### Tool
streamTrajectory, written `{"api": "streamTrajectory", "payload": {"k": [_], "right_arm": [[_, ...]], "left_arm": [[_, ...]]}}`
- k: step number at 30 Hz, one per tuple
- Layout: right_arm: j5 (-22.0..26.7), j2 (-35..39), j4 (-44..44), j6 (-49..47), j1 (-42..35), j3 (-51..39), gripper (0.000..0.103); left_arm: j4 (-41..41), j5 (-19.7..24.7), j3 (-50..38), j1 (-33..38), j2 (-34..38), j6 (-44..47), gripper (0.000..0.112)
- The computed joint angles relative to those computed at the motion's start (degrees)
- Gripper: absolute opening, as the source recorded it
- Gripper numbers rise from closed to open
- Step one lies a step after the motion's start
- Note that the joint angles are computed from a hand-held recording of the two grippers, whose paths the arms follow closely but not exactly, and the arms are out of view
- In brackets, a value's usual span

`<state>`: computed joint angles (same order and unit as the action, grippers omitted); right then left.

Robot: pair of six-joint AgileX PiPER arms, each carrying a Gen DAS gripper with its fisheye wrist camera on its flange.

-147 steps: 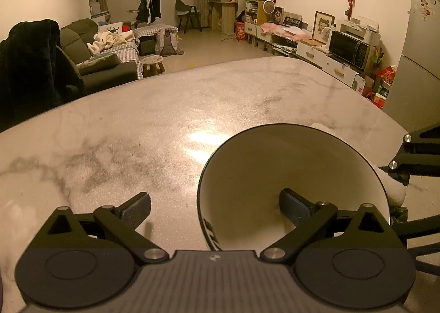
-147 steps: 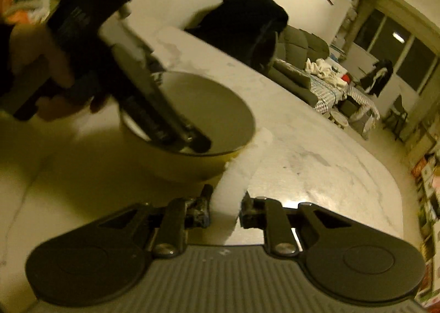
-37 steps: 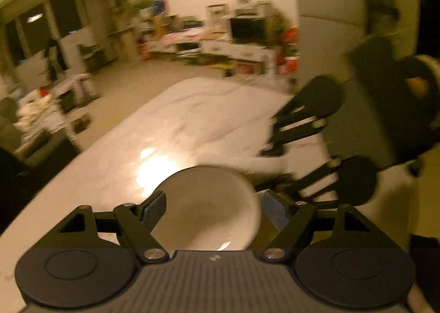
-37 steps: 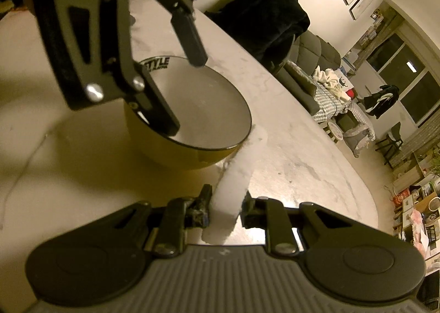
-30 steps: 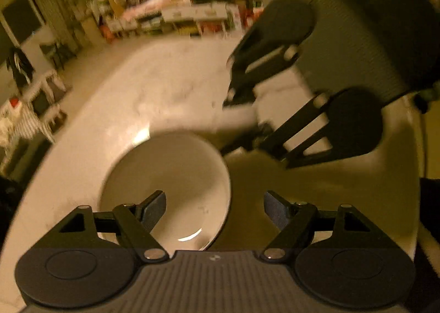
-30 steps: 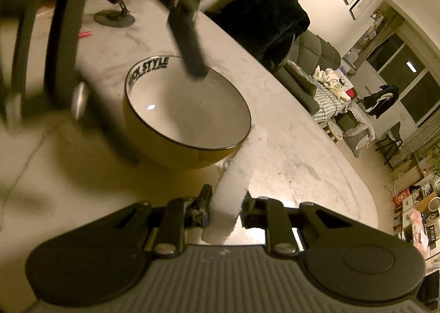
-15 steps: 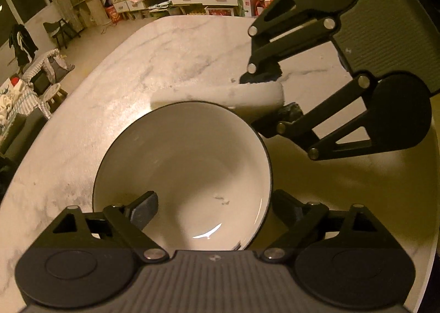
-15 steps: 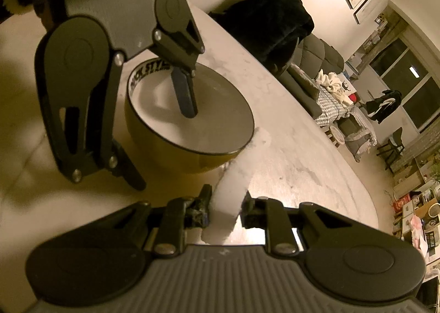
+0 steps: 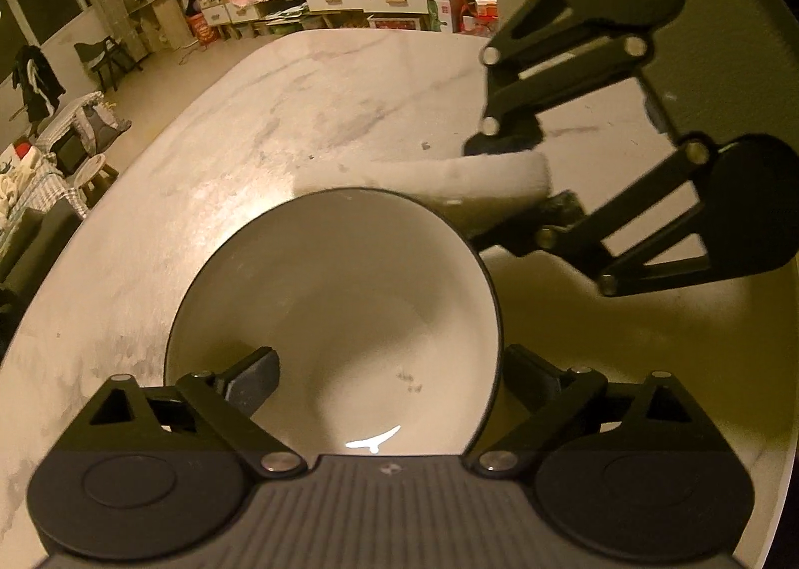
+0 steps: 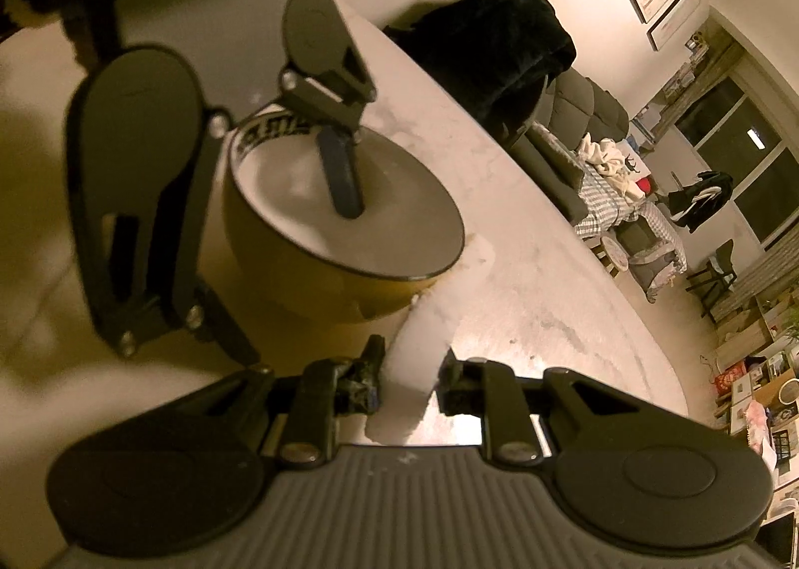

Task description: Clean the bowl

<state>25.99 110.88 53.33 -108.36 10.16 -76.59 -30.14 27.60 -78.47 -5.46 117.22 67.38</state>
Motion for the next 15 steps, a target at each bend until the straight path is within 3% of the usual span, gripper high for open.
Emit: {"api": "streamTrajectory", "payload": {"k": [5,15], "right_arm": [[0.49,-1.20,0.29,-1.49,-0.34,1.30,0.021],[2.25,4.41,-5.73,6.34,1.58,-8.27,0.021]], "left_arm": [[-1.57,1.05,0.13,0.68,0.07,2.74,0.097],[-7.07,4.00,6.23,3.58,-3.95,11.80,0.097]]}}
